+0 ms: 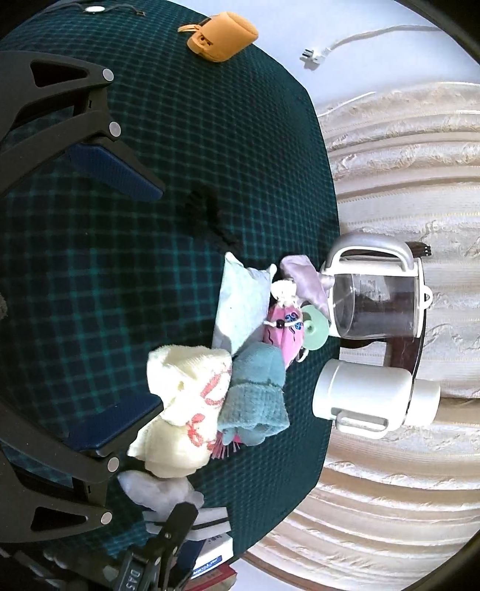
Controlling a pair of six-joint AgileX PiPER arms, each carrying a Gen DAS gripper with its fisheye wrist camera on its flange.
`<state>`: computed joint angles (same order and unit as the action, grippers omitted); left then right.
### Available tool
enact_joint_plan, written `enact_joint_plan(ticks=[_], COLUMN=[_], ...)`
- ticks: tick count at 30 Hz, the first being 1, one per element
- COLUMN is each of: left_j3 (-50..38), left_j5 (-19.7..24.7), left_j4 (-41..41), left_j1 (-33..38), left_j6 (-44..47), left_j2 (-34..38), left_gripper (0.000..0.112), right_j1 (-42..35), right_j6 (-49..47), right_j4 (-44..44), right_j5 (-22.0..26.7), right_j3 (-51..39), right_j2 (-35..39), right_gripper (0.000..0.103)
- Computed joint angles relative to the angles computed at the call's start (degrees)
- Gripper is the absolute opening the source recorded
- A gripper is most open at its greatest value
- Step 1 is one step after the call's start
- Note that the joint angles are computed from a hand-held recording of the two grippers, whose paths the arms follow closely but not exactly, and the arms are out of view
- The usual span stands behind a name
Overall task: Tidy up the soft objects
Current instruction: 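Close the right gripper on the white sponge block and lift it, then grasp the cream red-patterned knit sock with the left gripper while the right holds the sponge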
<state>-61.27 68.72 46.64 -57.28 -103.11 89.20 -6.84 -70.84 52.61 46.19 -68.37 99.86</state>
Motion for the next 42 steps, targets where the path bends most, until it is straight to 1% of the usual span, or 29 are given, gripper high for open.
enact_joint_plan(ticks=[2, 4, 5, 6, 7, 8, 11, 16, 22, 25, 29, 31, 32, 34, 35, 37, 39, 40, 42], left_j3=[-0.7, -1.3, -1.5, -1.8, -2.1, -2.4, -3.5, -4.7, -5.1, -5.2, -4.7, -4.6, -4.0, -1.5, -1.4, -1.4, -1.0, -1.4, -2.5], left_j5=[-0.9, -1.8, -1.9, -2.3, -2.4, -2.8, -4.1, -6.8, -12.1, -14.1, -18.1, -19.4, -20.6, -25.0, -25.1, -26.1, -28.0, -27.6, -25.8], left_j4=[-0.2, -0.5, -0.5, -0.5, -0.6, -0.7, -0.9, -1.3, -2.2, -2.5, -3.6, -4.1, -4.5, -3.6, -3.2, -3.4, -3.1, -2.9, -2.4], left_j1=[1.1, 2.1, 2.3, 2.7, 2.9, 3.3, 4.3, 6.1, 8.8, 9.9, 12.0, 12.7, 13.2, 14.0, 14.1, 14.1, 13.9, 13.5, 12.5], left_j6=[0.9, 1.7, 1.8, 2.2, 2.5, 3.0, 4.2, 5.6, 6.4, 6.4, 6.3, 6.0, 5.8, 3.0, 2.4, 2.8, 2.4, 2.2, 2.1], left_j2=[0.6, 1.0, 1.1, 1.4, 1.6, 2.0, 3.2, 5.1, 6.3, 6.9, 7.8, 8.2, 8.1, 6.8, 6.7, 6.5, 6.1, 6.3, 6.8], left_gripper=[0.103, 0.103, 0.103, 0.103, 0.103, 0.103, 0.103, 0.103, 0.103, 0.103, 0.101, 0.091, 0.088, 0.079, 0.075, 0.058, 0.051, 0.047, 0.042], right_j1=[-0.3, -0.6, -0.7, -0.6, -0.5, -0.5, -1.1, -3.1, -6.2, -7.4, -8.4, -9.1, -9.4, -10.1, -10.4, -10.9, -11.5, -11.7, -12.4], right_j6=[-0.4, -0.2, 0.2, 1.1, 2.0, 2.7, 2.6, 1.6, -0.5, -1.0, -2.6, -3.3, -3.4, -3.4, -3.4, -3.4, -3.5, -3.4, -3.4], right_j4=[1.0, 1.4, 1.1, 0.4, -0.5, -1.0, -0.3, 2.1, 6.0, 7.0, 8.0, 8.5, 8.6, 8.8, 8.9, 9.0, 9.1, 9.1, 9.3], right_j5=[1.3, 2.9, 3.9, 4.9, 5.8, 6.7, 8.1, 10.1, 13.5, 14.9, 15.6, 16.0, 16.3, 17.0, 17.2, 17.5, 17.6, 17.7, 18.1], right_j3=[-1.2, -2.4, -3.0, -4.0, -4.9, -5.8, -6.6, -6.5, -5.6, -5.2, -4.1, -3.5, -3.5, -3.5, -3.5, -3.3, -3.1, -3.0, -2.9], right_j2=[1.4, 2.6, 3.1, 3.8, 4.6, 5.2, 5.9, 5.0, 2.7, 2.0, 0.8, 0.3, 0.2, 0.2, 0.1, 0.0, -0.1, -0.2, -0.2], right_gripper=[0.103, 0.099, 0.093, 0.084, 0.079, 0.077, 0.075, 0.075, 0.075, 0.075, 0.075, 0.075, 0.075, 0.075, 0.075, 0.075, 0.075, 0.075, 0.075])
